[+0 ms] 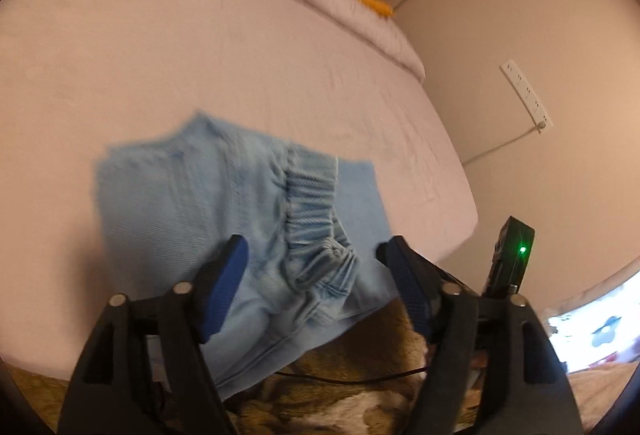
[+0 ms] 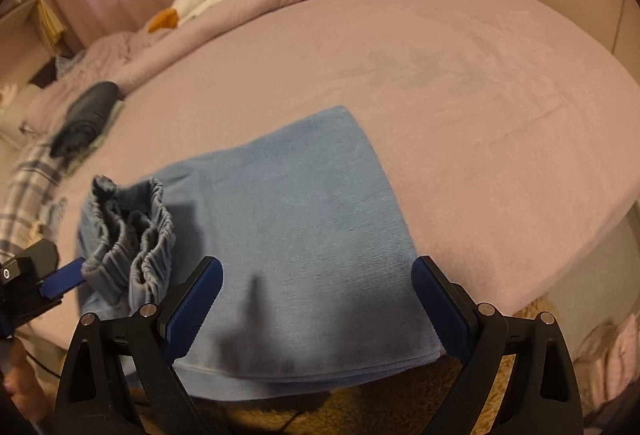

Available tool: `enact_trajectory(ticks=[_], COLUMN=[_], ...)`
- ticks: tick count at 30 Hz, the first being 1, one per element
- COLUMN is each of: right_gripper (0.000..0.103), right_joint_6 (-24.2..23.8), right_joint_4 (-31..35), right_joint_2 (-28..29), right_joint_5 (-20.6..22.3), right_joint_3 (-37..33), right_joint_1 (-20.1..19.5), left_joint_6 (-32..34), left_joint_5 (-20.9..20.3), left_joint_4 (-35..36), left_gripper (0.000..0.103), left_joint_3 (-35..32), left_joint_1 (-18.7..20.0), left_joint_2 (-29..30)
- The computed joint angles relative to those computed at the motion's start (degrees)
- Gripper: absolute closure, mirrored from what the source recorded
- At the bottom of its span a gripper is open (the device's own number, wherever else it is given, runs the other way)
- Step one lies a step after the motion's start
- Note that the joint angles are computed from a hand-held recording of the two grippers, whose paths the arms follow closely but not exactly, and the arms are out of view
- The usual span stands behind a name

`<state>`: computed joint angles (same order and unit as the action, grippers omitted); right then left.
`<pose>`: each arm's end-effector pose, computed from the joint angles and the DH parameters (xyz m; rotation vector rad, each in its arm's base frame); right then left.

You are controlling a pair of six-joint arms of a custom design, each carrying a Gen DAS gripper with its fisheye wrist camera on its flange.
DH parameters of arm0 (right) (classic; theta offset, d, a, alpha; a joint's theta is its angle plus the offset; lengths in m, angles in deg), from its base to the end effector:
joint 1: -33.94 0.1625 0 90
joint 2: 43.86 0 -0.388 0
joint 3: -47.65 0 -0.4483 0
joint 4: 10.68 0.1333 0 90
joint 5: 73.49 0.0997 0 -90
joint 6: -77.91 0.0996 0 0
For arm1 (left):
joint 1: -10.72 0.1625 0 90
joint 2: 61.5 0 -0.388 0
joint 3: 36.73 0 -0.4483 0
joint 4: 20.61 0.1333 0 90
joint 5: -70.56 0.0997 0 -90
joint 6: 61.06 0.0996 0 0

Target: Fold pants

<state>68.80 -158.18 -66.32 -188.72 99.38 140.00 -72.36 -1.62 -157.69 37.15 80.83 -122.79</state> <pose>0.3308 -0.8206 0.0593 0.4318 -2.6186 0.7010 -0.1045 -0.7702 0.3834 0.0751 2.8520 -0.9721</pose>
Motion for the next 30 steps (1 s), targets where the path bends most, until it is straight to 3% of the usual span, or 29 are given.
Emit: enact_trajectory(ticks=[2,5,6,7,8,9,10,12,16,19,25,27,30], right_gripper=[0.008,0.008,0.008,0.008,0.008,0.017,0.032,0.050,0.065,0.078,0.080,0.072,0.065], right_joint_6=[0.36,-0.30,-0.55,-0.81,-1.48,-2.11,-3.07,-2.86,-1.51,-2.75,-0.24,1.01,1.02], right_joint_4=[-0.83,-0.95,-0.39,0.12,1.63,2.17,2.49,4.94,10.66,9.97,9.13,10.05,4.08], right_joint_2=[-1.10,-2.59,-2.57,-2.65,-2.52,-2.28,-2.14,-1.66,-0.32,1.46,3.44,3.40,0.62], right_joint_5=[2.13,7.37,8.80,9.93,11.59,13.00,14.64,15.95,16.50,11.72,10.45,9.11,8.73], right_joint_3=[1.22,2.63,2.43,2.54,2.20,1.94,1.96,1.32,-0.49,-1.47,-3.87,-4.59,-0.61], right_joint_1=[-0.16,-0.27,-0.12,0.09,0.37,0.50,0.64,0.67,0.25,0.48,0.10,0.74,1.18], left_joint_6=[0.78,0.11,-0.60,-1.72,-3.02,-3.83,-4.25,-4.89,-4.29,-4.06,-3.06,-3.40,-3.41], left_joint_5=[3.03,11.52,12.63,13.04,12.25,11.07,9.31,7.99,8.17,7.61,8.34,7.90,7.52], left_joint_4=[-2.84,-3.53,-3.19,-2.47,-1.07,-0.19,0.76,1.82,1.51,2.13,1.80,1.68,1.61], left_gripper=[0.026,0.028,0.032,0.047,0.055,0.061,0.062,0.062,0.061,0.061,0.061,0.061,0.061], left_joint_3=[2.43,3.56,4.05,4.40,4.54,5.08,4.74,4.79,4.92,5.05,6.79,6.69,6.87], left_joint_1=[-0.40,-0.54,-0.42,0.10,0.63,1.10,1.76,2.63,2.64,2.68,2.50,2.70,2.85], left_joint_2=[-2.22,-2.99,-3.26,-3.34,-3.40,-3.75,-3.46,-3.12,-2.59,-2.46,-3.34,-3.22,-3.34])
